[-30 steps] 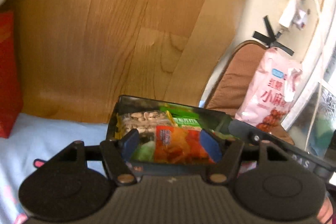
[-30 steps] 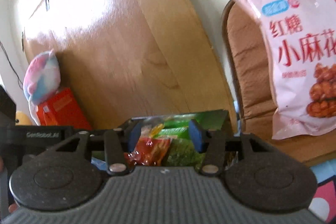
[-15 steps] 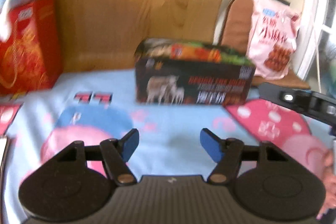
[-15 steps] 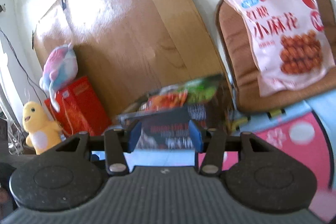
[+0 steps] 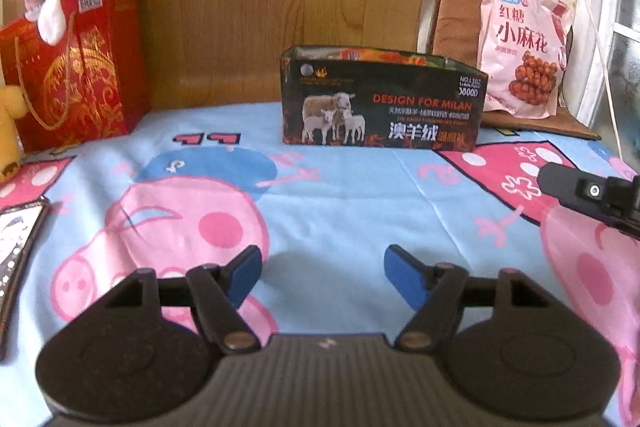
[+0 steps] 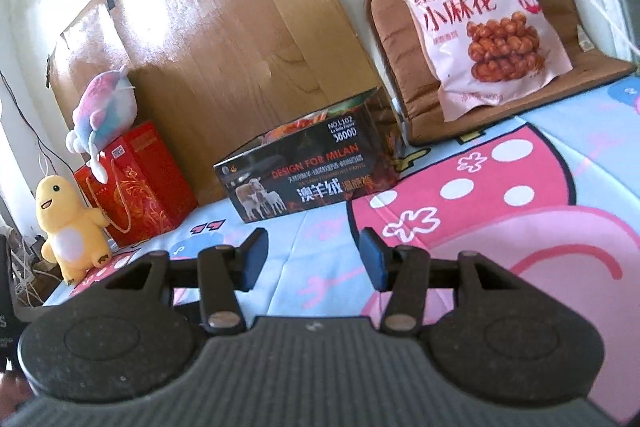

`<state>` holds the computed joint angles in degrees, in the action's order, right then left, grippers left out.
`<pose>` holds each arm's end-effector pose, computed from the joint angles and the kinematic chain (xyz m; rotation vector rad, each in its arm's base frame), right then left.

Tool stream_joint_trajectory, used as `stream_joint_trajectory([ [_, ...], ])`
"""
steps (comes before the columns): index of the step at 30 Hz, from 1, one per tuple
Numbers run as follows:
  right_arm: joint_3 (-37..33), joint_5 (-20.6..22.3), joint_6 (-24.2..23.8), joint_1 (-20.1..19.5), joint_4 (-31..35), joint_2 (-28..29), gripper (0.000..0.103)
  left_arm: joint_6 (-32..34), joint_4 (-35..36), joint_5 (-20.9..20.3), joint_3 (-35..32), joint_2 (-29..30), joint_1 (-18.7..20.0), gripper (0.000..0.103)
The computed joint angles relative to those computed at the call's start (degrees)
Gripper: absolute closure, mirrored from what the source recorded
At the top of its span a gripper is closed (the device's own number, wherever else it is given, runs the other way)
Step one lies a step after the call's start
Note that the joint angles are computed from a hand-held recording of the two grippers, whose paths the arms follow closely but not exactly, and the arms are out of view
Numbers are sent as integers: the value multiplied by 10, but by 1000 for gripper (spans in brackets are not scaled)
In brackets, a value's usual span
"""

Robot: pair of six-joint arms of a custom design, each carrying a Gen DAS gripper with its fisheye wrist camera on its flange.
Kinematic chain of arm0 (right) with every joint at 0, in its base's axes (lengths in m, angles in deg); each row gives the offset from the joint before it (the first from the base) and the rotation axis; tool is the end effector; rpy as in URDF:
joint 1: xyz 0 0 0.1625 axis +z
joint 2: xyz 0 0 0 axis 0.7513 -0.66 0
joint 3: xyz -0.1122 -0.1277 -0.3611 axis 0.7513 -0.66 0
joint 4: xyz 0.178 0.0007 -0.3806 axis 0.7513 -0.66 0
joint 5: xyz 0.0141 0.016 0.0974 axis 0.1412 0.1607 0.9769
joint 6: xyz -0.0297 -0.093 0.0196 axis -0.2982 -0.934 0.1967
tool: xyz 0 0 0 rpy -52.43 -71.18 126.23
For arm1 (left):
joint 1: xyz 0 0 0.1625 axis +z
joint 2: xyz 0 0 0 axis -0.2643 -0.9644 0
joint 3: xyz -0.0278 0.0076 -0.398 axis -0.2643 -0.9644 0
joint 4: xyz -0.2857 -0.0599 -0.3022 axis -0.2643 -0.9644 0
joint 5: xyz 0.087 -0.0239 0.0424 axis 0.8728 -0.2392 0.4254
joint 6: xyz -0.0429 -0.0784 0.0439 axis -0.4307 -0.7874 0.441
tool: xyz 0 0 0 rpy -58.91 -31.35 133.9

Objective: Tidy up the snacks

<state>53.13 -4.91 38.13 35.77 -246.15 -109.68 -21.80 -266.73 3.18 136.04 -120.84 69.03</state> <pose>0.0988 -0.6854 0.1397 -0.8285 2.7174 -1.2589 -0.1748 -0.6145 0.0736 0.1944 2.0543 -1.1622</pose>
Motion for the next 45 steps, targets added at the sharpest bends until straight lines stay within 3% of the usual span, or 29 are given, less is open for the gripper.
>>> stream_joint_trajectory([
  [9, 8, 23, 17, -9, -21, -1, 45, 33, -50, 20, -7, 16, -5, 33],
  [20, 16, 40, 16, -13, -29, -4, 38, 177, -176, 51, -42, 63, -19, 26],
  [34, 20, 47, 13, -14, -31, -6, 32, 232, -219, 80, -70, 85, -23, 20],
  [45, 18, 48, 6, -14, -21, -7, 30, 242, -210, 98, -85, 92, -22, 15],
])
